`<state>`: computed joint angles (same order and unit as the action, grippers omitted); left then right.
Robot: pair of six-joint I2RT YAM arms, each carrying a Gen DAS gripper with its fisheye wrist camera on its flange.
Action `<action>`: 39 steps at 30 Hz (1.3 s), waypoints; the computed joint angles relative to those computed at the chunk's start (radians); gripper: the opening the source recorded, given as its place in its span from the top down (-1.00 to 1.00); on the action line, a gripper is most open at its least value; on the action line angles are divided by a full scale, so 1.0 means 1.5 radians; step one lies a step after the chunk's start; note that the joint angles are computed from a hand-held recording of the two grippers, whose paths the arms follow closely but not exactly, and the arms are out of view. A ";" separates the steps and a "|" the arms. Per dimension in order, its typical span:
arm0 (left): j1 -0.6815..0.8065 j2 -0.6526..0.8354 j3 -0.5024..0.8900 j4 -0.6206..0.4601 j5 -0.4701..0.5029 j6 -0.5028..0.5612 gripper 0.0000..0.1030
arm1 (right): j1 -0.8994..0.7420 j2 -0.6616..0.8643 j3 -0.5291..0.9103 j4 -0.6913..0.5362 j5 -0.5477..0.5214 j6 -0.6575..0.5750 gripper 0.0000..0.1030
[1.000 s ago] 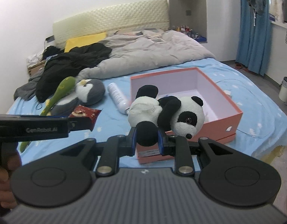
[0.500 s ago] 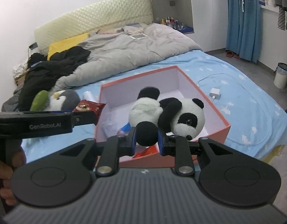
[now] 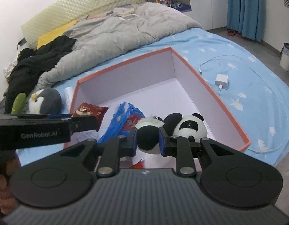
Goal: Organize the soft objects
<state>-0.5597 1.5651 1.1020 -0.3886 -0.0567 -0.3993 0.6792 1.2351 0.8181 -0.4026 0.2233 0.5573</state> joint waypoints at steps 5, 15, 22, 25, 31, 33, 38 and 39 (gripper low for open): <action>0.000 0.024 0.009 0.006 0.004 -0.007 0.03 | -0.028 0.033 0.003 0.017 -0.026 -0.005 0.38; -0.021 -0.061 -0.024 -0.024 -0.024 -0.013 -0.11 | -0.028 -0.016 -0.007 -0.011 -0.027 0.024 -0.01; -0.058 -0.192 -0.033 -0.100 -0.061 -0.027 -0.11 | 0.057 -0.107 0.022 -0.096 0.054 0.059 -0.01; -0.087 -0.251 -0.027 -0.147 -0.088 -0.036 -0.11 | 0.115 -0.145 0.044 -0.145 0.115 0.084 -0.01; -0.183 -0.350 0.007 -0.254 -0.168 -0.074 -0.11 | 0.260 -0.198 0.102 -0.259 0.254 0.169 -0.01; -0.230 -0.377 0.023 -0.289 -0.207 -0.094 -0.12 | 0.323 -0.204 0.128 -0.307 0.313 0.212 -0.01; -0.392 -0.419 0.064 -0.391 -0.344 -0.188 -0.17 | 0.486 -0.187 0.192 -0.454 0.449 0.368 -0.01; -0.426 -0.421 0.072 -0.414 -0.371 -0.212 -0.17 | 0.518 -0.179 0.206 -0.490 0.471 0.409 -0.01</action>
<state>-1.1988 0.9329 1.2101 -1.0101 -0.6136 -0.7174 1.4555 0.9671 1.1271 -1.1373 0.9305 1.1707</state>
